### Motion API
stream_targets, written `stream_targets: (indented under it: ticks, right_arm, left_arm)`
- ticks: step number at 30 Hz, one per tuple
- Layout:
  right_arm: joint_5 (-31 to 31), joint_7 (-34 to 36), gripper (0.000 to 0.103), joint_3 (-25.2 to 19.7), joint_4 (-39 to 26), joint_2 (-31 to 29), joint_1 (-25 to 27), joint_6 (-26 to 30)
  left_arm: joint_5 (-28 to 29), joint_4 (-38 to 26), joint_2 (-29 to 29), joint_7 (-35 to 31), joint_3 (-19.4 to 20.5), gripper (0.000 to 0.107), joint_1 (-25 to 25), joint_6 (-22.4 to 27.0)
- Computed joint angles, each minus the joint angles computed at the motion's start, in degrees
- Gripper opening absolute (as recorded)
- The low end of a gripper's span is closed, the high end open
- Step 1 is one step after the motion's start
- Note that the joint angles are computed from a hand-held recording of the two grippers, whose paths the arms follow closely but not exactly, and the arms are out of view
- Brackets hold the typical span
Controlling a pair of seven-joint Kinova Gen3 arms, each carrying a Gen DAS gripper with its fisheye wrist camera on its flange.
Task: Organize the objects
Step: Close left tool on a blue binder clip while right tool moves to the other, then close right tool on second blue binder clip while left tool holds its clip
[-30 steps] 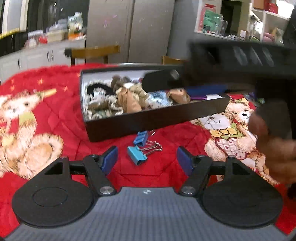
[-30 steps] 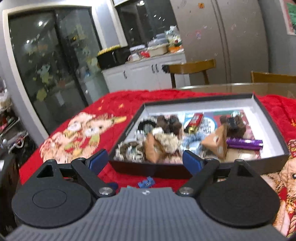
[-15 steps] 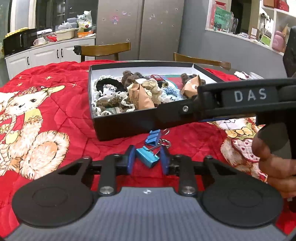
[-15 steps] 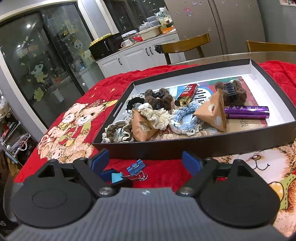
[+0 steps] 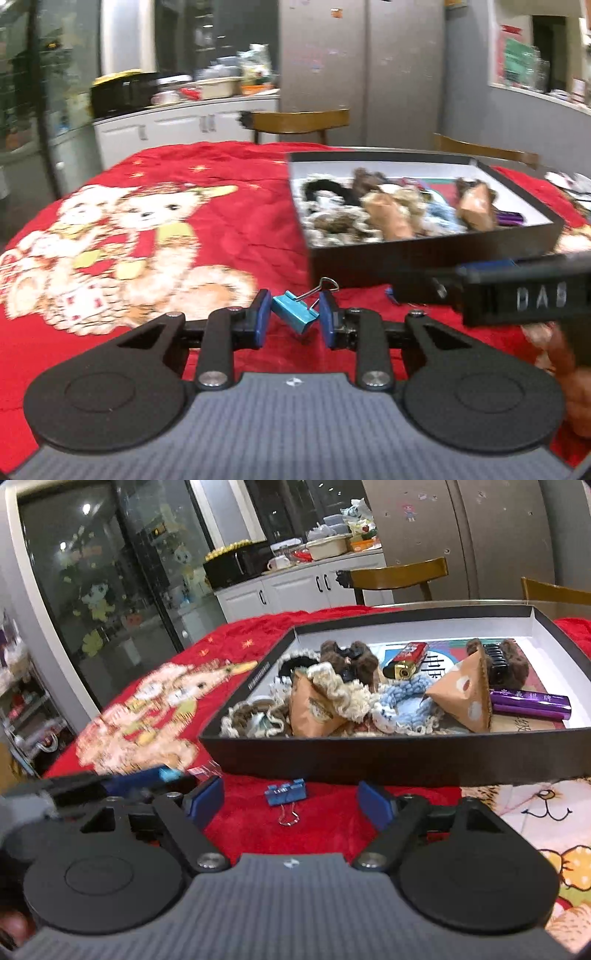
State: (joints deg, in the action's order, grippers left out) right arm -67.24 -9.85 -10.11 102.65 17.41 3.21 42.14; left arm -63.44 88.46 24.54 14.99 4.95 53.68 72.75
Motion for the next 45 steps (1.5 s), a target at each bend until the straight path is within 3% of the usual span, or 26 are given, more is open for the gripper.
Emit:
stream_targets:
  ticks: [9, 20, 30, 40, 45]
  right_arm:
    - [1.86, 6.3, 0.068, -1.72, 4.77, -3.86, -4.63, -12.52]
    - [0.36, 8.47, 0.027, -2.48, 4.96, -3.92, -4.17, -13.22]
    - [-2.18, 9.54, 0.027, -1.94, 5.07, -3.66, -3.23, -11.28]
    - [-11.52, 19.0, 0.027, 0.04, 6.91, -4.65, -1.94, -6.26]
    - [-14.97, 20.38, 0.027, 2.46, 6.37, -5.17, -2.14, -2.91]
  left_arm:
    - [2.89, -0.54, -0.01, -0.24, -0.34, 0.033, -1.18, -0.47]
    - [3.7, -1.98, 1.15, -0.73, -0.91, 0.033, -0.75, 0.98]
    - [3.78, -2.29, 1.51, -0.89, -1.1, 0.033, -0.48, 1.6]
    - [2.48, -2.18, 1.65, -0.06, -1.21, 0.033, 0.49, 2.4]
    - [1.49, -1.41, 0.78, -0.08, -0.63, 0.033, 0.67, 1.09]
